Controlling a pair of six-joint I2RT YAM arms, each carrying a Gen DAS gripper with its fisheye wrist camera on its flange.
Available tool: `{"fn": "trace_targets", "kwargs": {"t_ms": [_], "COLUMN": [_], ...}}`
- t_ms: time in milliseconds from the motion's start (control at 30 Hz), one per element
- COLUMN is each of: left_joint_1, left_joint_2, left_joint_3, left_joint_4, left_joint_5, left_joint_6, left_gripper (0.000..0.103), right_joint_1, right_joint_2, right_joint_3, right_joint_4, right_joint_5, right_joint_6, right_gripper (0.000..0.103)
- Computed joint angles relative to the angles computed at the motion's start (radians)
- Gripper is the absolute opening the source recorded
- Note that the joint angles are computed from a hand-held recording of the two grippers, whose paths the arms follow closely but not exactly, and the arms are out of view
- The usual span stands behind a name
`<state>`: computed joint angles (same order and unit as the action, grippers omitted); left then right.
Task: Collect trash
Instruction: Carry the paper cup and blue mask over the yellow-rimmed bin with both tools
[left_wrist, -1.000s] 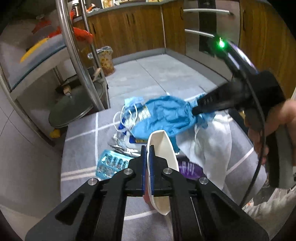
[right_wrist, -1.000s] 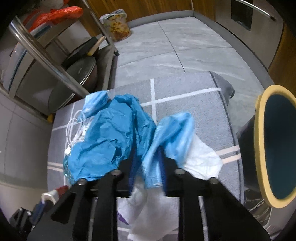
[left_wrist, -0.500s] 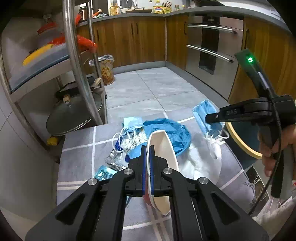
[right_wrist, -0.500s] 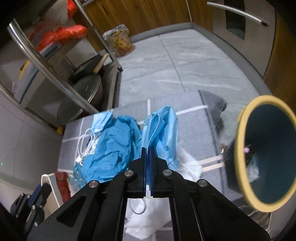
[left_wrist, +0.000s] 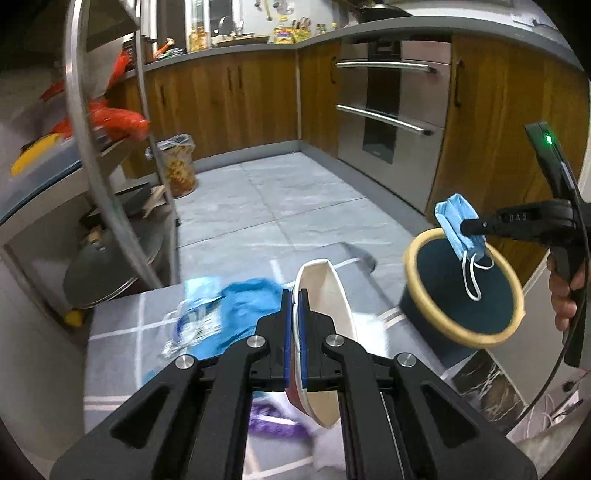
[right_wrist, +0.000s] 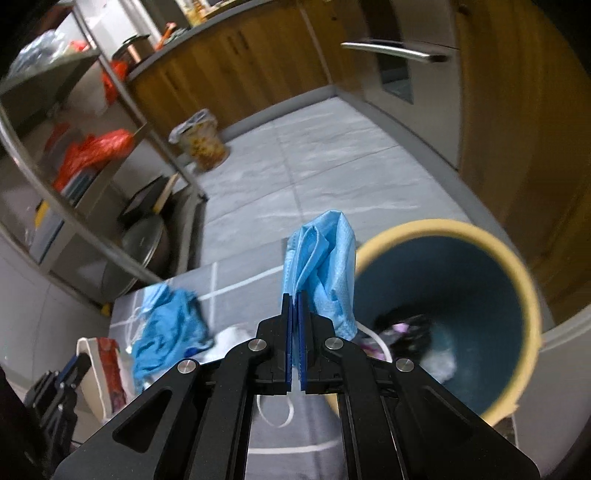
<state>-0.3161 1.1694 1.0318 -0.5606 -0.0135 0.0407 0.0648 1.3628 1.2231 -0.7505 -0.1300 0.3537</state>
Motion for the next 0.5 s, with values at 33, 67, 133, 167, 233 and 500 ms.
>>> {"fn": "trace_targets", "kwargs": {"t_ms": [33,67,133,167,233,500], "left_joint_1": [-0.038,-0.078,-0.139,-0.181,-0.242,-0.404], "left_joint_2": [0.017,0.036,0.072,0.098,0.142,0.294], "left_joint_3": [0.006,0.012,0.026,0.036,0.056,0.141], "left_joint_4": [0.010,0.020,0.035,0.045,0.060,0.112], "left_joint_5": [-0.018,-0.039,-0.068,-0.087,-0.109,-0.158], "left_joint_6": [-0.013,-0.025,-0.038,-0.049,-0.065,-0.110], "left_gripper": [0.003,0.003,0.003,0.003,0.003,0.003], "right_joint_1": [-0.028,-0.061,-0.120,-0.162,-0.224,-0.373], "right_joint_2": [-0.010,-0.020,-0.034,-0.035,-0.034,-0.034], "right_joint_3": [-0.011,-0.023,-0.042,-0.052,-0.066,-0.105], "right_joint_4": [-0.004,-0.007,-0.016,-0.023,-0.038,-0.065], "right_joint_5": [-0.009,-0.022,-0.051,-0.075,-0.109,-0.130], "right_joint_6": [-0.020,-0.042,-0.078,-0.100,-0.138,-0.272], "right_gripper": [0.004,0.004,0.004,0.004,0.004,0.004]}}
